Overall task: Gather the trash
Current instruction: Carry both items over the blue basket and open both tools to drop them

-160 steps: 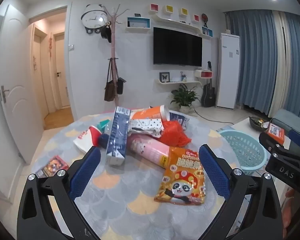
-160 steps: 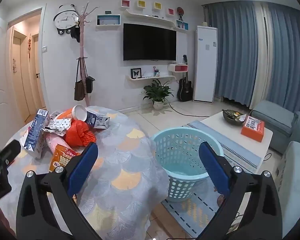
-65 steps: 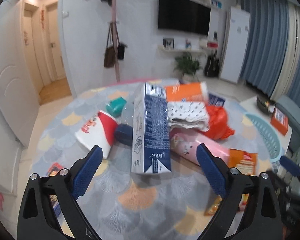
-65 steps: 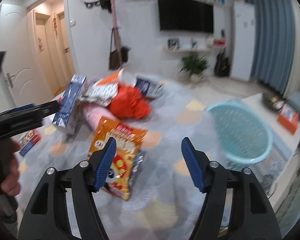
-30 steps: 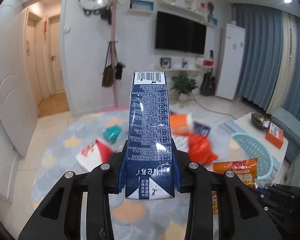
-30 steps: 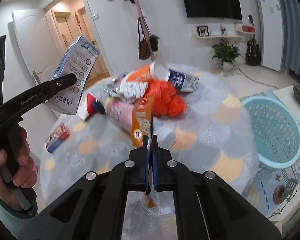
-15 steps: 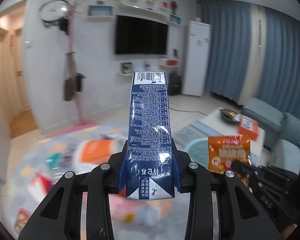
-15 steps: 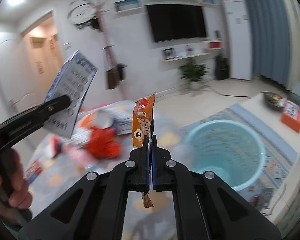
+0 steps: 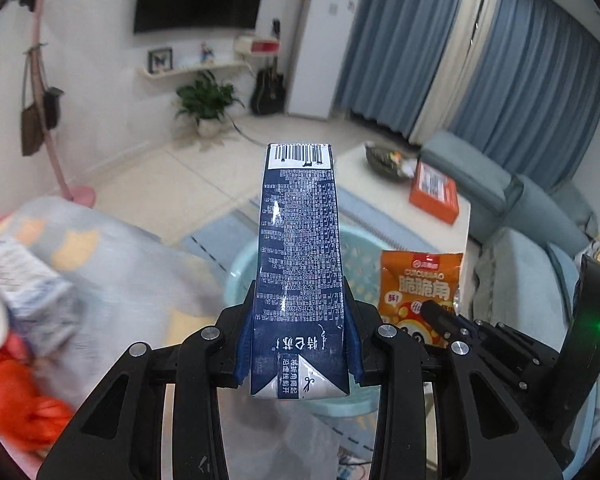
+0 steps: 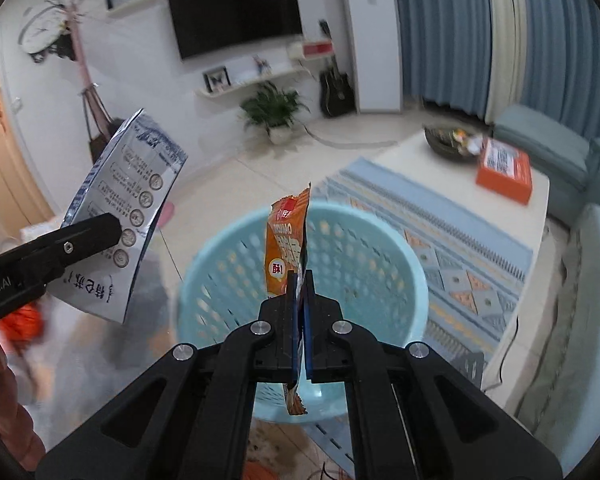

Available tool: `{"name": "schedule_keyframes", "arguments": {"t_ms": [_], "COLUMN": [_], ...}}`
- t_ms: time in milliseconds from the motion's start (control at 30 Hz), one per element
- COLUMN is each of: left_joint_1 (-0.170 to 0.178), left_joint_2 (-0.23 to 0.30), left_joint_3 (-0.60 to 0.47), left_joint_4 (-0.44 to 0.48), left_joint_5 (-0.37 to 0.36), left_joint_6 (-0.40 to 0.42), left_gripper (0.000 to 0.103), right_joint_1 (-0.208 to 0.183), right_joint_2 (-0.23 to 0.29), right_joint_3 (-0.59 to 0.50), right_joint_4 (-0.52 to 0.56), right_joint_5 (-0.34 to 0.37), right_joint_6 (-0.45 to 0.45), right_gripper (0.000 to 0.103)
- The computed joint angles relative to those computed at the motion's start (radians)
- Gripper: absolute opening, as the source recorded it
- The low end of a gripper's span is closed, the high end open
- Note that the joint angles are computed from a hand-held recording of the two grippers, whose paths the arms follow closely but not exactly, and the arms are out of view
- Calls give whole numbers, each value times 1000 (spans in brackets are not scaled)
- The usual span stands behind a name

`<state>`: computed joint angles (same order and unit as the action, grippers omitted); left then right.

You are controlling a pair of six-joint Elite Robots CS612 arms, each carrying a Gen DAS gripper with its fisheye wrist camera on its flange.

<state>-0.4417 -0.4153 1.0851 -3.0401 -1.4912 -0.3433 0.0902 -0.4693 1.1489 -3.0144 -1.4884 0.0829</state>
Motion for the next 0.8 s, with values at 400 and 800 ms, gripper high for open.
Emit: {"name": "schedule_keyframes", "arguments": {"t_ms": [400, 800], "left_joint_1": [-3, -14], "left_joint_2": [29, -66], "left_joint_3": [-51, 137], "left_joint_4": [107, -120], "left_joint_5": [-41, -3], "left_joint_6": [-5, -16], "left_gripper": [57, 66], "right_joint_1": [-27, -25], "right_joint_2": [11, -43], "right_joint_3": [-8, 76], "right_joint_4": [91, -27], "right_joint_5": [57, 92], "right_joint_6": [40, 25], "right_gripper": [30, 51]}}
